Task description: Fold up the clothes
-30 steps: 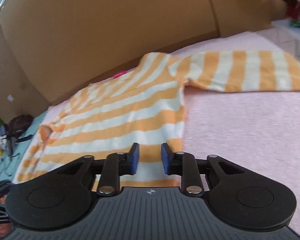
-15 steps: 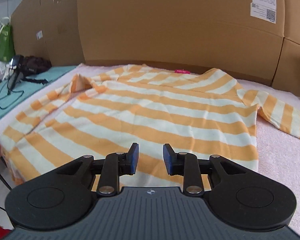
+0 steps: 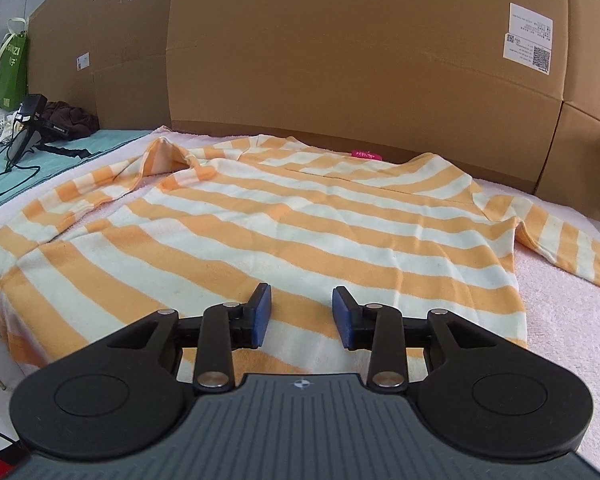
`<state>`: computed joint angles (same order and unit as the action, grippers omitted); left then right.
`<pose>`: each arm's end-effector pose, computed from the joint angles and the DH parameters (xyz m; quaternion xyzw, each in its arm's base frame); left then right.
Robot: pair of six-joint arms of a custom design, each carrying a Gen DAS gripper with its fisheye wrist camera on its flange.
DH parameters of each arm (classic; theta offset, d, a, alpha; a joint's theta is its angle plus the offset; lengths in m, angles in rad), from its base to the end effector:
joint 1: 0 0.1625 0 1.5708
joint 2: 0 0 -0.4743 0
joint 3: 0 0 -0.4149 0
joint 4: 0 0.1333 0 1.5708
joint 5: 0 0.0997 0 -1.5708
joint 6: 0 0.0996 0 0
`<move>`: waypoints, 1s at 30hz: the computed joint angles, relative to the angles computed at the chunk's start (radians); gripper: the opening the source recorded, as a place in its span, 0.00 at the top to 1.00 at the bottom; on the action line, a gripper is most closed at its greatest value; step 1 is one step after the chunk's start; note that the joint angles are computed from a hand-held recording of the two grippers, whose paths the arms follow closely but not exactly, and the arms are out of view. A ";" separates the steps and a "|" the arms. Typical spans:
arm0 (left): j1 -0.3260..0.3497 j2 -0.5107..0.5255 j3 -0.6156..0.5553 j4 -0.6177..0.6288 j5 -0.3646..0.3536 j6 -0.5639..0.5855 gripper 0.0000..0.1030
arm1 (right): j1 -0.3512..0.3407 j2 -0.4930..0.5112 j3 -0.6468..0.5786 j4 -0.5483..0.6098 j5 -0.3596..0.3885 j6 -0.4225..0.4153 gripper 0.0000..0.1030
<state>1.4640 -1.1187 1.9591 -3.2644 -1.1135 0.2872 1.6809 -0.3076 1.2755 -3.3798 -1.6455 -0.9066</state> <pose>0.1105 -0.6323 0.2964 0.0816 0.8879 -0.3828 0.2418 0.2161 -0.8090 -0.0275 0.4307 -0.8043 0.3628 0.1896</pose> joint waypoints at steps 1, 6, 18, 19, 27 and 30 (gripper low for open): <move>-0.009 -0.024 0.016 -0.007 -0.003 0.007 1.00 | -0.002 0.002 0.000 -0.008 0.004 -0.002 0.63; -0.042 -0.111 0.044 -0.185 -0.060 -0.013 1.00 | -0.005 0.001 -0.006 0.001 0.010 0.011 0.55; -0.042 0.075 -0.501 -0.070 0.181 0.119 1.00 | 0.007 0.015 -0.016 -0.035 -0.037 0.012 0.47; -0.031 0.082 -0.524 -0.052 0.170 0.098 1.00 | 0.010 0.016 -0.016 -0.040 -0.045 0.003 0.47; 0.012 0.110 -0.607 -0.044 0.208 -0.009 1.00 | 0.019 0.011 -0.039 0.020 -0.057 -0.007 0.46; 0.022 0.146 -0.644 0.051 0.336 -0.004 1.00 | 0.022 0.009 -0.048 0.041 -0.012 0.001 0.46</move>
<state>1.4857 -0.9723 1.3155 -3.2131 -0.7779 0.2827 1.7026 -0.2989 1.2273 -3.3388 -1.6576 -0.9057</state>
